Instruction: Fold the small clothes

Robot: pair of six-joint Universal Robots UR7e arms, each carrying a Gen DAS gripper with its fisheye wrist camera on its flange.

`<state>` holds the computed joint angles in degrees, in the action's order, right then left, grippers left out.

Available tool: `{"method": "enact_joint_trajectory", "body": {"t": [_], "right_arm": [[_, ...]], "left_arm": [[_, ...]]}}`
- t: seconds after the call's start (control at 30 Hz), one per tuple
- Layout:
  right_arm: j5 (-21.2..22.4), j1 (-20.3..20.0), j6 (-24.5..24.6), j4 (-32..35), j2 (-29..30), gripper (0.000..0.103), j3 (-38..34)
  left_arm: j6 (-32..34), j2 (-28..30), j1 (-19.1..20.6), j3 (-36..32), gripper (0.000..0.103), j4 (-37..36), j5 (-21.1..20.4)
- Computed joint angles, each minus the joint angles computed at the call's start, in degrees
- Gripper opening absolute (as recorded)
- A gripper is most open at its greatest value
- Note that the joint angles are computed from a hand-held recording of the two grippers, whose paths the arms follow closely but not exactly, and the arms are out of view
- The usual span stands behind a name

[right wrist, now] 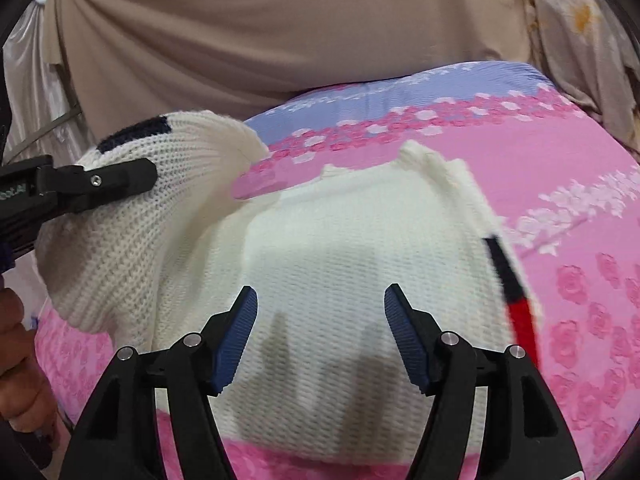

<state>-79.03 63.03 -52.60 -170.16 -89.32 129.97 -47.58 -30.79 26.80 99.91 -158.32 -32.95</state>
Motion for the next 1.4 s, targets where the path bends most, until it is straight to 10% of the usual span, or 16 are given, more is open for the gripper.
{"method": "enact_joint_trajectory", "body": {"t": [0.23,0.37,0.6,0.77,1.0,1.13,1.27,1.4], "right_arm": [[2.2,-7.0,2.6,0.8,-3.1,0.065,-3.3],[3.8,-8.6,3.6,4.4,-3.9,0.065,-6.0],[8.1,-4.9,2.7,20.0,-3.0,0.078,-12.7],[3.8,1.5,4.0,29.8,4.1,0.085,-18.5],[-3.1,6.9,6.1,31.5,11.9,0.085,-20.2],[-0.9,7.2,4.2,30.1,10.6,0.025,-18.9],[11.8,1.5,-0.3,37.5,4.6,0.022,-19.8],[3.6,-0.3,1.3,24.2,4.8,0.023,-17.1]], "left_arm": [[4.2,13.4,4.6,-17.1,0.022,9.2,-7.2],[3.0,16.2,3.3,-20.0,0.03,14.5,-2.9],[4.4,6.0,-0.4,-4.5,0.064,-2.0,-3.4],[-12.2,-2.5,-2.1,4.8,0.068,9.3,1.2],[-21.0,-4.8,-1.2,8.9,0.068,15.7,-4.2],[-21.7,-4.0,-0.2,9.4,0.069,14.3,-7.5],[-18.9,-5.0,-1.2,10.7,0.069,9.0,-6.7],[-14.2,-3.6,-1.3,9.1,0.07,4.7,-4.7]]}}
